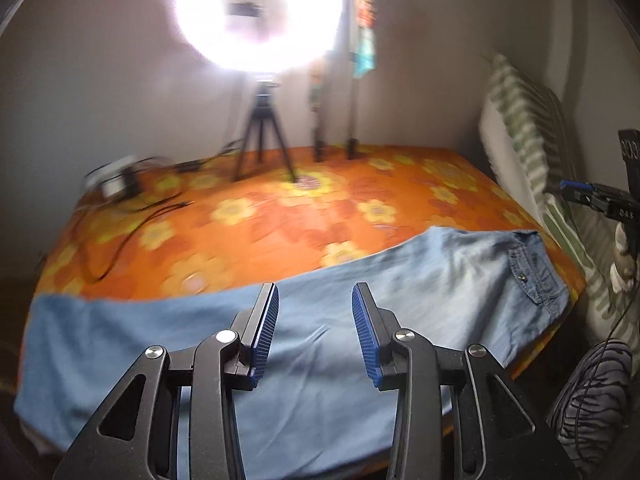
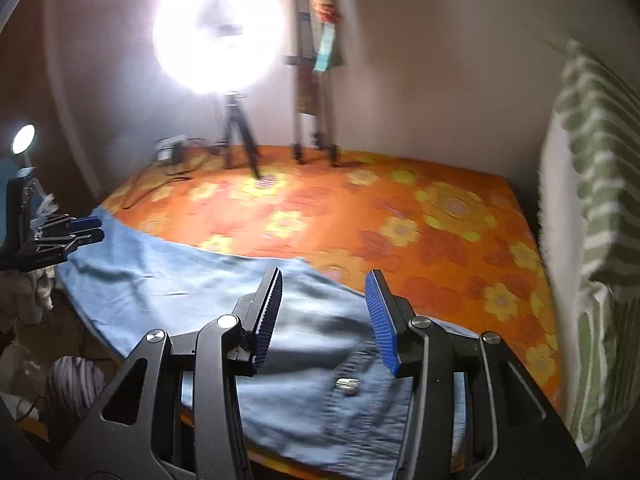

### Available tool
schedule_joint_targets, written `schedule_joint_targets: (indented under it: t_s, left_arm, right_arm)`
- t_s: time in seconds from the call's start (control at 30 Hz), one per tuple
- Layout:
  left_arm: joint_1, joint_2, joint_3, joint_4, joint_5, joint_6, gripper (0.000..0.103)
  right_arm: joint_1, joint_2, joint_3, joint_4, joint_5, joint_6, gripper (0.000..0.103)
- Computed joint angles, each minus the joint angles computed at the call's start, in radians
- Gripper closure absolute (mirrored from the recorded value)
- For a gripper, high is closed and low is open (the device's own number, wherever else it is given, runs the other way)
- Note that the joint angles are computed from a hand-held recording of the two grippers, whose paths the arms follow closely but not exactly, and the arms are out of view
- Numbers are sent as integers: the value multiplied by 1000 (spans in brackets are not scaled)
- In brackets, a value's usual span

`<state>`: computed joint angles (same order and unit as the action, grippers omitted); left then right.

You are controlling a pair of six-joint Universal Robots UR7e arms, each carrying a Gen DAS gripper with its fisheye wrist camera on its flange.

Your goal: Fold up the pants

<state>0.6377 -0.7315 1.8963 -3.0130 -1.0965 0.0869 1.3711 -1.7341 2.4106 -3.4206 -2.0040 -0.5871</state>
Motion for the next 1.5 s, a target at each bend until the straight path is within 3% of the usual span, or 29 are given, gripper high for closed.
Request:
schedule_joint_targets:
  t_s: [0.13,0.37,0.67,0.83,1.1,1.3,1.5]
  left_arm:
    - [-8,-87,111,-61,95,-13,66]
    - [-8,-188,235,-125,225,-38,63]
    - [18,-284,344,-162,341,-105,61]
    - [41,-330,381,-182,385,-109,57]
    - [124,-389,397,-220,382,-61,49]
    - [254,-440,389,-267,293,-62,46]
    - [399,-440,346,-261,204,-87,45]
  right_arm:
    - [76,85,-6,-35,-3,0,48]
    - [197,277,-93,-5,-20,-11,44]
    - [260,485,-260,85,28,-49,31]
    - [288,581,-347,126,51,-75,18]
    - [329,744,-510,192,63,-106,16]
    - [343,860,-689,327,80,-71,15]
    - [354,1028,-950,504,74,-65,15]
